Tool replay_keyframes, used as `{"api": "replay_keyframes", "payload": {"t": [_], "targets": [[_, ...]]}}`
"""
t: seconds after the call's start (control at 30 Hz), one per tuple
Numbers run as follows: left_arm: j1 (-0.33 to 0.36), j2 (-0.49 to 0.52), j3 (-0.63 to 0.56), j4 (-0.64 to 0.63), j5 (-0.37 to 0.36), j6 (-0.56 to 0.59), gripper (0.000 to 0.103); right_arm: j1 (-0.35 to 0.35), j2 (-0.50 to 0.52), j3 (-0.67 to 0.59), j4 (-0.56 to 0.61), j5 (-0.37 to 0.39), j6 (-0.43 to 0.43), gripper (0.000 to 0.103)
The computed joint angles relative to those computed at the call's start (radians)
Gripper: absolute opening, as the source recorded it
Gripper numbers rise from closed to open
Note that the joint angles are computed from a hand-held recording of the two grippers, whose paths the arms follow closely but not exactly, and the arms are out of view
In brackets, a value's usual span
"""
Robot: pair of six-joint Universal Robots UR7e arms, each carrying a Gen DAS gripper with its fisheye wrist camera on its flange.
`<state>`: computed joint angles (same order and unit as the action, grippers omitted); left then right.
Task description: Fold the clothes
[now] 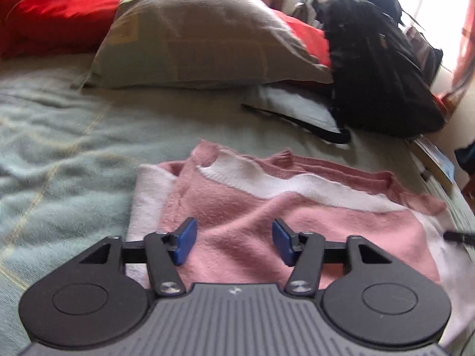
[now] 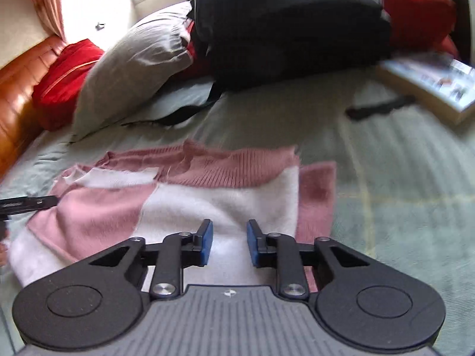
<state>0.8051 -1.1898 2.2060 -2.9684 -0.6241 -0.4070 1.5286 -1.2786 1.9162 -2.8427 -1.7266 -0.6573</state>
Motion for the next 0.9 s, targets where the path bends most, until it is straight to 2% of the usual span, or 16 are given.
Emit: {"api": "replay_keyframes", "payload": {"t": [0.03,0.13,0.17,0.27,0.33,0.4,0.43,0.47,0.53,0.57,0.63,0.7,0.8,0.9], "targets": [[-0.015,0.003,-0.004,0.012,0.007,0.021,0.069,0.025,0.001,0.014,-0.027,-0.011,-0.025,0.041],[-0.057,0.013,-0.014,0.04,0.013,0.101,0.072,0.089,0.018,0.034,-0.016,0.011,-0.074,0.041],[-0.067,0.019,-0.013,0.034,0.003,0.145,0.073,0.111,0.034,0.037,-0.013,0.005,-0.083,0.041],[-0.095,0.029,-0.008,0.108,0.024,0.169,0.076,0.148,0.11,0.043,-0.048,-0.045,-0.098,0.041],[-0.085,0.012,-0.014,0.25,0.029,0.073,0.077,0.173,0.164,0.04,-0.068,-0.078,-0.107,0.041],[-0.076,-0.028,0.023,0.286,0.025,-0.007,0.082,0.177,0.173,0.067,-0.114,-0.087,-0.156,0.043],[-0.075,-0.047,0.049,0.254,0.023,-0.011,0.082,0.174,0.166,0.089,-0.144,-0.084,-0.192,0.043],[-0.079,-0.063,0.056,0.263,0.02,-0.024,0.082,0.17,0.155,0.106,-0.16,-0.082,-0.218,0.043],[-0.087,-0.094,0.067,0.289,0.015,-0.052,0.082,0.164,0.107,0.123,-0.131,-0.084,-0.22,0.049],[-0.098,-0.097,0.063,0.315,0.027,-0.056,0.081,0.159,0.077,0.131,-0.113,-0.075,-0.22,0.056],[-0.128,-0.089,0.074,0.286,0.05,0.008,0.081,0.147,0.015,0.148,-0.077,-0.049,-0.227,0.059],[-0.158,-0.083,0.095,0.224,0.052,0.103,0.082,0.126,-0.05,0.175,-0.036,-0.003,-0.272,0.063],[-0.212,-0.074,0.127,0.162,0.041,0.236,0.085,0.107,-0.135,0.229,0.003,0.001,-0.386,0.069],[-0.286,-0.078,0.173,0.169,0.07,0.361,0.085,0.101,-0.206,0.311,-0.04,-0.035,-0.536,0.075]]}}
